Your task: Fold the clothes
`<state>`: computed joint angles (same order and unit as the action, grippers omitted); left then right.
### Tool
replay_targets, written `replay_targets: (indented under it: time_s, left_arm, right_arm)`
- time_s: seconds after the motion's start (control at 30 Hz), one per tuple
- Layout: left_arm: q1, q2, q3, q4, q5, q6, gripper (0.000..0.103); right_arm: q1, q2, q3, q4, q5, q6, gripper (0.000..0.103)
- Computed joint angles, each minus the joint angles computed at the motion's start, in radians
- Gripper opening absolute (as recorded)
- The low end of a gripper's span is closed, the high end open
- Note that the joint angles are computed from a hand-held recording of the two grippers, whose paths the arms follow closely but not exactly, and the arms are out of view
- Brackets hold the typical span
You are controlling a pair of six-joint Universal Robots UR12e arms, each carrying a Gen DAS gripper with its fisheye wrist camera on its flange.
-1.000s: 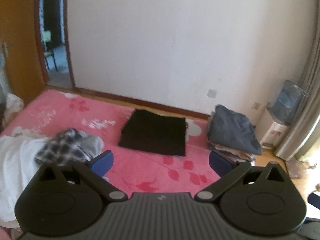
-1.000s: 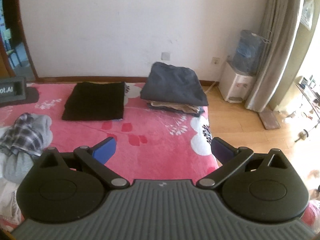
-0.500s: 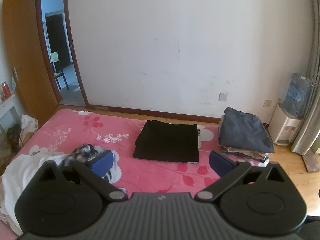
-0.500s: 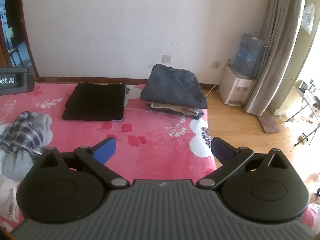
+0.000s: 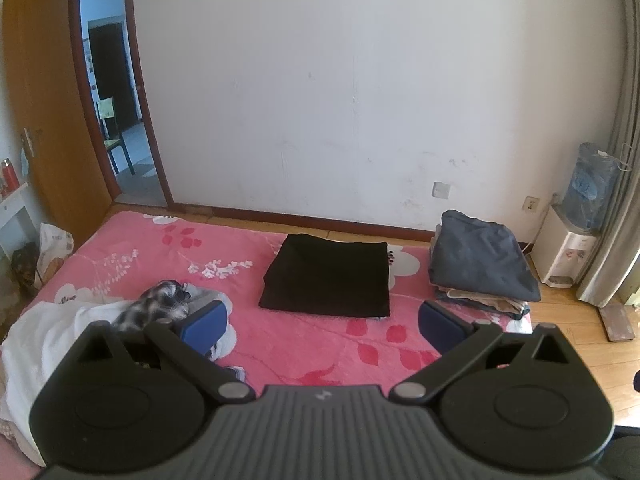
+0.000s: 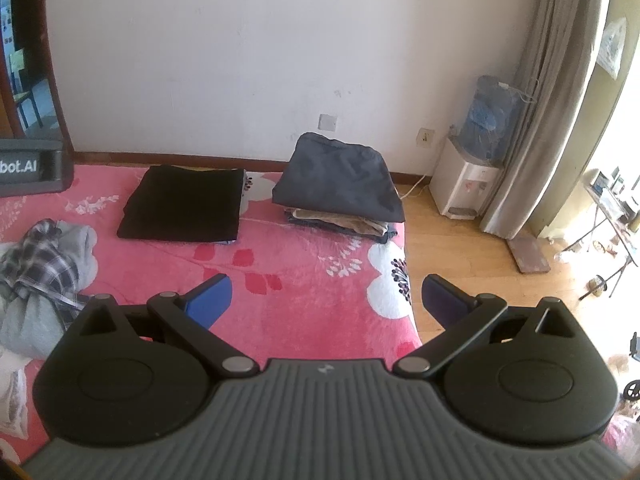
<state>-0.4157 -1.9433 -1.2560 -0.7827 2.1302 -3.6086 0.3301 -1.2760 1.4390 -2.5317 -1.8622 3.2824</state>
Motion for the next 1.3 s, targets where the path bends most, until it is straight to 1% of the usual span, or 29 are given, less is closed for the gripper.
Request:
replay_targets:
  time_s: [0.17,0.63,1.3]
  left_arm:
    - [0.0,0.002,-0.002,-0.012,-0.003,-0.011,0.102]
    - [-0.001,0.003,-0.007,-0.007,0.005,-0.009,0.102]
    - [0.0,0.005,-0.008,-0.008,-0.004,-0.007,0.102]
  right_arm:
    - [-0.003,-0.004,0.003,0.013,0.008,0.02,0.102]
    - [-0.005,-0.003,-0.002,0.034,0.031,0.031,0.102]
    - [-0.003,-0.004,-0.003,0.048,0.026,0.029,0.102]
